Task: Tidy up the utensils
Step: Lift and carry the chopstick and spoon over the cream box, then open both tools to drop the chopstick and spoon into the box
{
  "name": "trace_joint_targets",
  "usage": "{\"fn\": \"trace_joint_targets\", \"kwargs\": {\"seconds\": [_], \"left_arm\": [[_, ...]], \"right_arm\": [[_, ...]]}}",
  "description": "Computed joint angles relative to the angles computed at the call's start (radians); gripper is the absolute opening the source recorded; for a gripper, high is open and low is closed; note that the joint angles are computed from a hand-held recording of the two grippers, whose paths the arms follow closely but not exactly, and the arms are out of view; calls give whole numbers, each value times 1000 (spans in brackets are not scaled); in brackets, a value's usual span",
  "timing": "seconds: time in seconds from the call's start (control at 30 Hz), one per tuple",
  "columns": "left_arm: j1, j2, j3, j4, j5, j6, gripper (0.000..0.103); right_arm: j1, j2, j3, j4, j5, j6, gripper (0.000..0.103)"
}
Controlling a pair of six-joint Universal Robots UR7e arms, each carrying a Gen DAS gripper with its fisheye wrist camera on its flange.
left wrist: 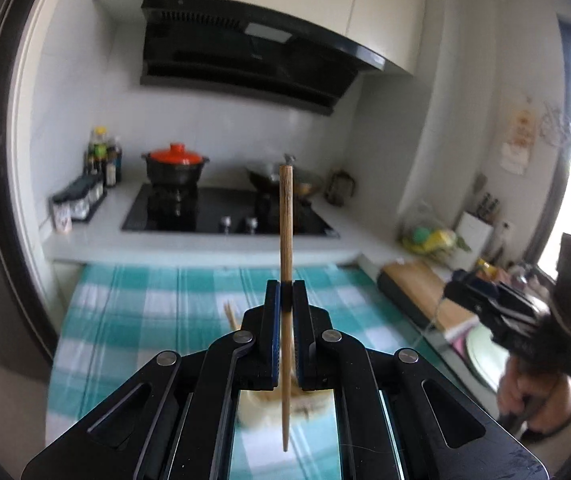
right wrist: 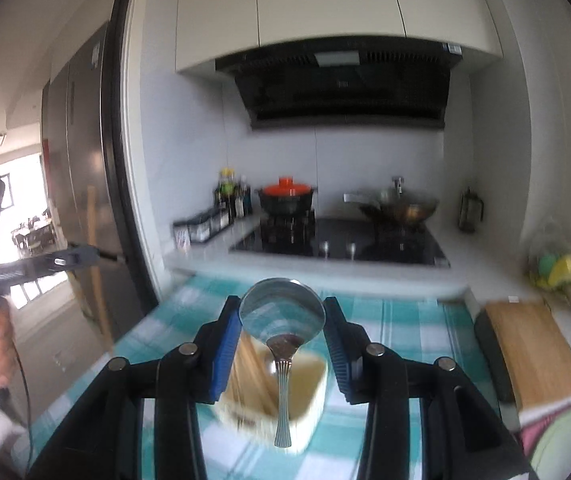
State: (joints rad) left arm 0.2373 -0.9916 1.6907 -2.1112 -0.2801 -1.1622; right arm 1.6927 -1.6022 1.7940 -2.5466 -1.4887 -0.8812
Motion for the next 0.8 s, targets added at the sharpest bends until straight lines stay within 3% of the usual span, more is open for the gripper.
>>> {"fn": "trace_joint_targets", "kwargs": {"seconds": [0.13,0.27,0.4,0.57,0.77,0.8], "left_arm": [[64,92,-32,-264,94,220,4],[131,153,-39,-407,76,304,4],[189,161,-25,-355,-6,205,4],[238,163,0,-270,-90,84,4],[243,167,7,-186,-157,37,5],[231,160,17,-174,-157,25,9]], "right_arm": [[10,67,6,-98,4,-25,42],[-6,142,1,-110,-59,-38,42],[-30,202,-4,-100,-139,-49,42],[-56,281,-41,-64,-248,17,42],[-75,316,-77,-25,-280,123,43],[-73,318,-86,-18,-282,139,43]]}}
